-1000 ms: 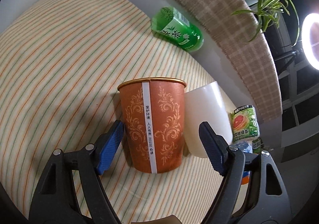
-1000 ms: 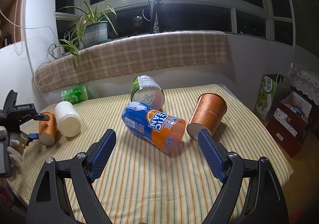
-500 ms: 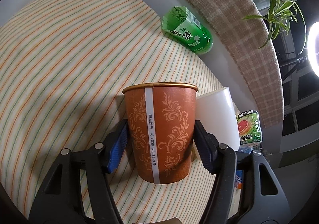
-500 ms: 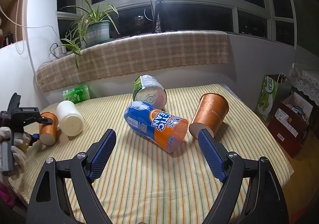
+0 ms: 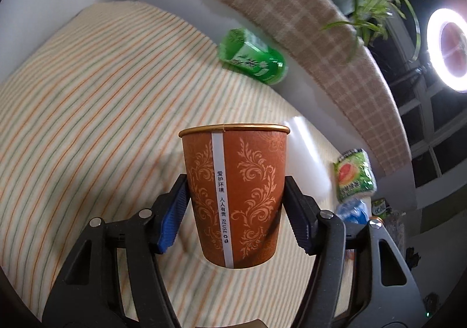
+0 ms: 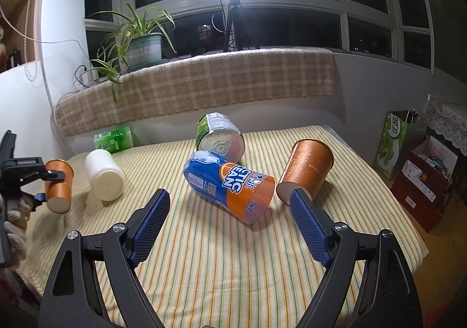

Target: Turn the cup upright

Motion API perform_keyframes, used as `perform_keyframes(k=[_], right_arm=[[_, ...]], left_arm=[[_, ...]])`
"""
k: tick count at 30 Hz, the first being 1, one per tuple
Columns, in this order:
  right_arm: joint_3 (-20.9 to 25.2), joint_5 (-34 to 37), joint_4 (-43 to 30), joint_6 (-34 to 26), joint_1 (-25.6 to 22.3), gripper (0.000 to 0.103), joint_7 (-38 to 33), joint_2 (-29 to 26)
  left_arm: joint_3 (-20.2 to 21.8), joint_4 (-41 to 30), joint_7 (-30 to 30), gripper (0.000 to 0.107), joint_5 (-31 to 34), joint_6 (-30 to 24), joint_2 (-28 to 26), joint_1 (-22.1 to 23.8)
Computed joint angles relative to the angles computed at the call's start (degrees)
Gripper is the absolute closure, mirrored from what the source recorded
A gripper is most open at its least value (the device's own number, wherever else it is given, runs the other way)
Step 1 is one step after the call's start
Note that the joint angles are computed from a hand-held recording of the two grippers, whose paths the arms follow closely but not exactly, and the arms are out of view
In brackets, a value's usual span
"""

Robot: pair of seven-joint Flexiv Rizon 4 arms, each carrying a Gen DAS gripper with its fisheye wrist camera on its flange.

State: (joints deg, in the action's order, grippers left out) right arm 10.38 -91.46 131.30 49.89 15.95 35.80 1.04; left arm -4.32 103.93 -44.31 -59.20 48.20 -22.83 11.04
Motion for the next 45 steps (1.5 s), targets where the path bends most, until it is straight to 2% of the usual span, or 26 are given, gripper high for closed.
perform_keyframes(k=[4,8,13,16,26,37,45], right_arm=[[0.0,-0.3,-0.1,0.3,0.0,0.019,0.1,-0.1],[0.1,-0.2,0.0,0.1,0.1,0.019,0.3,0.0],[0.1,0.1,0.3,0.3,0.0,0.019,0.6,0.2],[0.1,0.3,0.7,0.2,-0.1,0.019,0.8,0.4],[0.1,0.6,1.9,0.5,-0.6,0.019,1.2,1.4],[-0.2,0.2,1.6,1.9,-1.0,0.019,1.7,0.6],[-0.3,0.3,1.3,1.9,-1.0,0.019,1.6,0.3]], left_arm=[[0.0,3.2,3.5,0.042,-2.1,-0.1,3.3,-0.7],[0.6,5.9,6.3,0.042,-4.0,-2.4,6.4,-2.0],[1.3,8.1,8.3,0.042,-4.2,-6.2,8.6,-4.3],[1.3,9.3,9.3,0.042,-4.0,-6.6,9.3,-6.3],[0.4,9.4,6.7,0.042,-0.5,-6.5,7.2,-10.3],[-0.4,8.6,5.5,0.042,3.6,-5.0,5.1,-10.6],[-0.5,8.0,5.4,0.04,5.5,-5.9,4.6,-10.1]])
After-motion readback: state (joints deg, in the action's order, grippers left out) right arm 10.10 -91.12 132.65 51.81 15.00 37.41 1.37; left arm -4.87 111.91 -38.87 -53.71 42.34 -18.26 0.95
